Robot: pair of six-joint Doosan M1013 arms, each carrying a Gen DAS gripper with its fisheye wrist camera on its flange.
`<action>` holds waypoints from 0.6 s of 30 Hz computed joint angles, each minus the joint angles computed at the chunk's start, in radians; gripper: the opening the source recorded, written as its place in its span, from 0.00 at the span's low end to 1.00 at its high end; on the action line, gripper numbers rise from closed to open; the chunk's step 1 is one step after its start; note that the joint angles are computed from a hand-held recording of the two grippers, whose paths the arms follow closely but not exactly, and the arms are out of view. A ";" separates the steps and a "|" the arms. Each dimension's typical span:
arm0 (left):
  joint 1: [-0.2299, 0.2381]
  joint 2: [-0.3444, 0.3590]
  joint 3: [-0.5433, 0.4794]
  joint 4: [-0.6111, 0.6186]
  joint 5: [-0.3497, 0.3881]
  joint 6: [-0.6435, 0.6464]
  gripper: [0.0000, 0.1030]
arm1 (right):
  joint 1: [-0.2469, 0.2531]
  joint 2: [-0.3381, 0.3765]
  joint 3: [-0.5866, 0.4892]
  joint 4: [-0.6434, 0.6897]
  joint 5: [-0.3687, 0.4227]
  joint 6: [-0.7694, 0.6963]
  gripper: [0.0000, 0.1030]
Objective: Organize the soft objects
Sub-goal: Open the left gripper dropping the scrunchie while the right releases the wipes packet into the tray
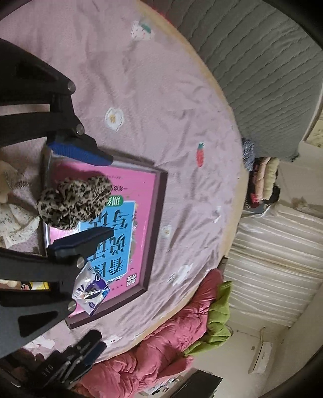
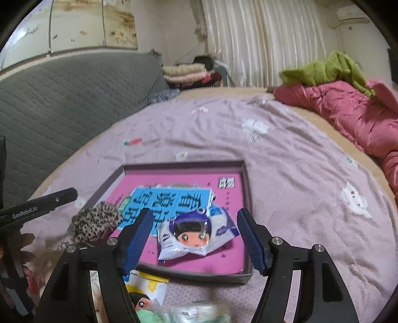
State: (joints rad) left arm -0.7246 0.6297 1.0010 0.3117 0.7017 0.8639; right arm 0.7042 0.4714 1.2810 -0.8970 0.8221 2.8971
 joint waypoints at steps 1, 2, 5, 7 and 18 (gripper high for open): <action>-0.002 -0.007 0.010 0.030 -0.005 -0.024 0.54 | 0.005 -0.007 0.009 -0.033 0.002 0.026 0.70; -0.003 -0.014 0.020 0.054 -0.008 -0.044 0.56 | 0.012 -0.014 0.019 -0.072 0.007 0.052 0.71; -0.001 -0.039 0.055 0.067 -0.029 -0.077 0.56 | 0.027 -0.032 0.042 -0.153 0.018 0.110 0.72; 0.001 -0.049 0.070 0.059 -0.033 -0.073 0.56 | 0.033 -0.046 0.060 -0.190 0.014 0.154 0.73; -0.010 -0.105 0.147 0.111 -0.018 -0.104 0.56 | 0.052 -0.066 0.085 -0.180 0.033 0.186 0.74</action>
